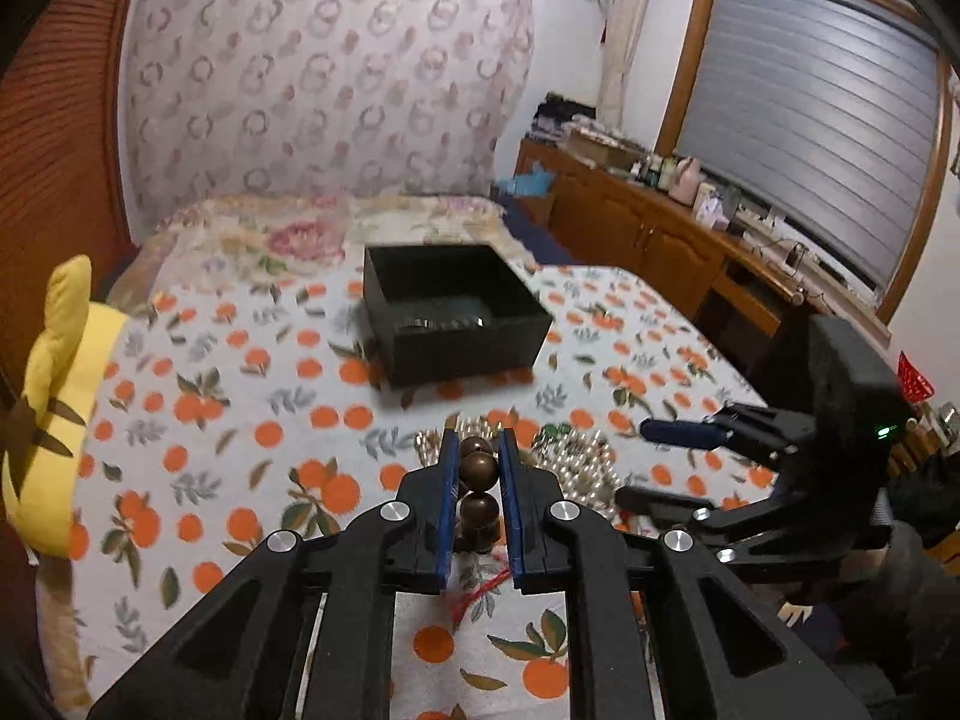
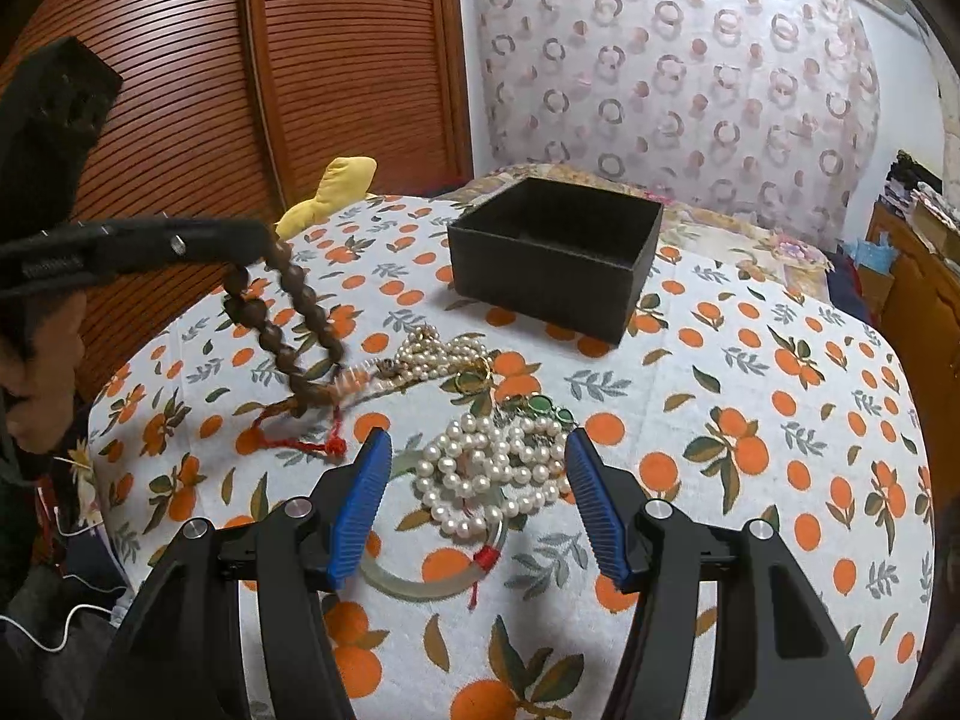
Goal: Organize jewelry
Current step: 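Grasp the brown bead bracelet with the left tool while the right tool grasps a hairpin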
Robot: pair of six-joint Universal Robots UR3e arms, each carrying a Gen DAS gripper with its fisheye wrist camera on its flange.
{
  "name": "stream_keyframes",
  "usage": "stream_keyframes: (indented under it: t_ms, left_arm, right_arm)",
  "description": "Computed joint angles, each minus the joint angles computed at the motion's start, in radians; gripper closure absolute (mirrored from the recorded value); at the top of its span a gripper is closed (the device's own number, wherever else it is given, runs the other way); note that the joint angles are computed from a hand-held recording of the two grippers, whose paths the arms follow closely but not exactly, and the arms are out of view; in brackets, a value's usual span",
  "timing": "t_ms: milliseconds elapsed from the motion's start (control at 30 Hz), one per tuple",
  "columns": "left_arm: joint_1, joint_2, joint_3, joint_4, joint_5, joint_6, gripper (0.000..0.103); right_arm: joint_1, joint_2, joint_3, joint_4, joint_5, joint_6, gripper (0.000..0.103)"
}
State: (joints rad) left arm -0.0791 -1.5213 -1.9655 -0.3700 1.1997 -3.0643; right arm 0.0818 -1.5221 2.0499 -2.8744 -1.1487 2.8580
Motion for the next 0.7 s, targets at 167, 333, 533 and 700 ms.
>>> stream_keyframes:
  t_ms: [167, 333, 533, 700]
  left_arm:
    - [0.03, 0.063, -0.013, -0.005, -0.004, 0.002, 0.091]
    - [0.065, 0.102, -0.028, -0.008, 0.002, 0.011, 0.091]
    - [0.104, 0.121, -0.058, 0.0, -0.009, 0.019, 0.091]
    - [0.119, 0.122, -0.083, 0.023, -0.015, 0.013, 0.091]
  right_arm:
    - [0.032, 0.049, -0.06, 0.009, -0.01, 0.006, 0.041]
    - [0.066, 0.105, -0.125, 0.034, -0.008, 0.018, 0.049]
    - [0.132, 0.212, -0.264, 0.101, -0.017, 0.036, 0.063]
    - [0.2, 0.331, -0.432, 0.209, -0.063, 0.046, 0.072]
